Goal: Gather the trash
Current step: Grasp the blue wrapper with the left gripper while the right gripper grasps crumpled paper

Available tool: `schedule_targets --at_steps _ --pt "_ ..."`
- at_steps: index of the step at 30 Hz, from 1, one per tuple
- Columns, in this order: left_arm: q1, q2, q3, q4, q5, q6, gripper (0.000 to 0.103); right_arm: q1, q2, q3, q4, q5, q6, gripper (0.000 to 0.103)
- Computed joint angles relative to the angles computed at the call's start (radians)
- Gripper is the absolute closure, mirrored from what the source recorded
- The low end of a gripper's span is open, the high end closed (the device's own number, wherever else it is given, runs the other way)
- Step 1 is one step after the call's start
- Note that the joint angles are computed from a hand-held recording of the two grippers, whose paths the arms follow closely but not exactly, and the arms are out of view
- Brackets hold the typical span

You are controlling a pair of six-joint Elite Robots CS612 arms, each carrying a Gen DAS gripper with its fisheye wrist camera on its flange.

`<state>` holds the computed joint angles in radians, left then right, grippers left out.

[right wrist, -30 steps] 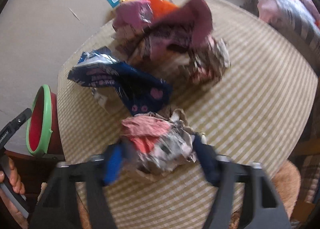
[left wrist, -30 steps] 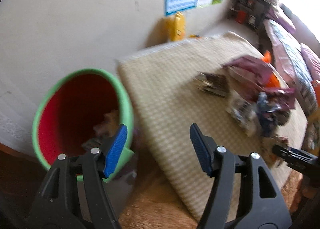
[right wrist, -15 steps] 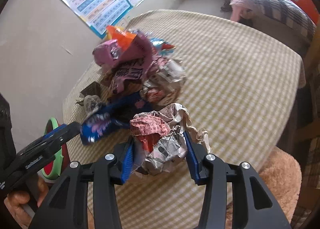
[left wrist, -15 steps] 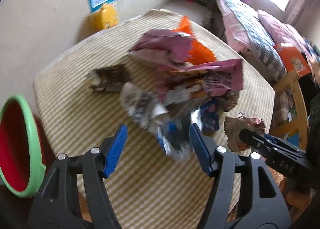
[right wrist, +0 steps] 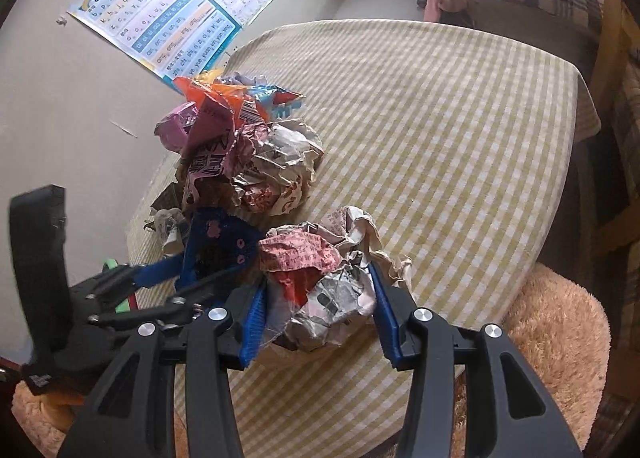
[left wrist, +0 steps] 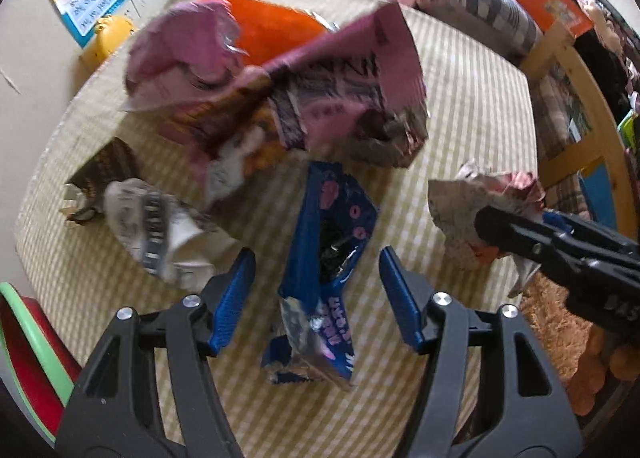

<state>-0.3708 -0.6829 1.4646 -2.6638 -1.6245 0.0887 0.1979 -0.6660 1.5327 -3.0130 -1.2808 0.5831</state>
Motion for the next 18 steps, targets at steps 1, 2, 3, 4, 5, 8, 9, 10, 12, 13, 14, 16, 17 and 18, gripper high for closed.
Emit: schedule_targets --at_steps 1,2,3,4,5,8,9,10,12,13,14,16,17,18 --pt "-0.001 0.001 0.0 0.011 0.0 -0.001 0.059 0.001 0.004 -0.009 0.006 0.001 0.005 0.058" --pt "-0.001 0.003 -0.003 0.027 -0.004 -0.007 0.063 0.0 0.003 -0.006 0.005 0.004 0.006 0.058" --pt "0.0 0.004 -0.002 0.034 -0.007 -0.017 0.07 -0.002 0.003 -0.004 0.004 0.006 0.006 0.058" --pt "0.002 0.002 0.008 0.013 -0.004 -0.036 0.076 -0.002 0.002 -0.003 0.002 0.006 0.006 0.058" --pt "0.004 -0.001 0.017 -0.002 -0.001 -0.049 0.079 -0.002 0.002 -0.003 0.002 0.006 0.004 0.058" --pt "0.008 -0.019 0.045 -0.049 0.012 -0.082 0.085 -0.001 0.003 -0.004 0.006 0.005 -0.003 0.058" --pt "0.011 -0.029 0.058 -0.07 0.013 -0.094 0.085 0.0 0.003 -0.005 0.009 0.004 -0.005 0.058" --pt "0.013 -0.038 0.069 -0.087 0.01 -0.103 0.085 0.001 0.004 -0.009 0.012 0.002 -0.007 0.058" --pt "0.02 -0.058 0.093 -0.144 0.018 -0.122 0.085 0.005 0.006 -0.016 0.018 -0.005 -0.011 0.058" --pt "0.021 -0.068 0.106 -0.178 0.033 -0.127 0.085 0.007 0.007 -0.019 0.022 -0.009 -0.012 0.058" --pt "0.023 -0.076 0.118 -0.209 0.047 -0.131 0.085 0.009 0.007 -0.022 0.027 -0.013 -0.016 0.058" --pt "0.029 -0.091 0.138 -0.266 0.077 -0.142 0.085 0.013 0.008 -0.028 0.035 -0.021 -0.024 0.058" --pt "0.033 -0.095 0.141 -0.289 0.093 -0.15 0.085 0.015 0.007 -0.03 0.041 -0.028 -0.029 0.058" --pt "0.036 -0.097 0.141 -0.305 0.109 -0.159 0.085 0.018 0.006 -0.032 0.045 -0.035 -0.033 0.058"
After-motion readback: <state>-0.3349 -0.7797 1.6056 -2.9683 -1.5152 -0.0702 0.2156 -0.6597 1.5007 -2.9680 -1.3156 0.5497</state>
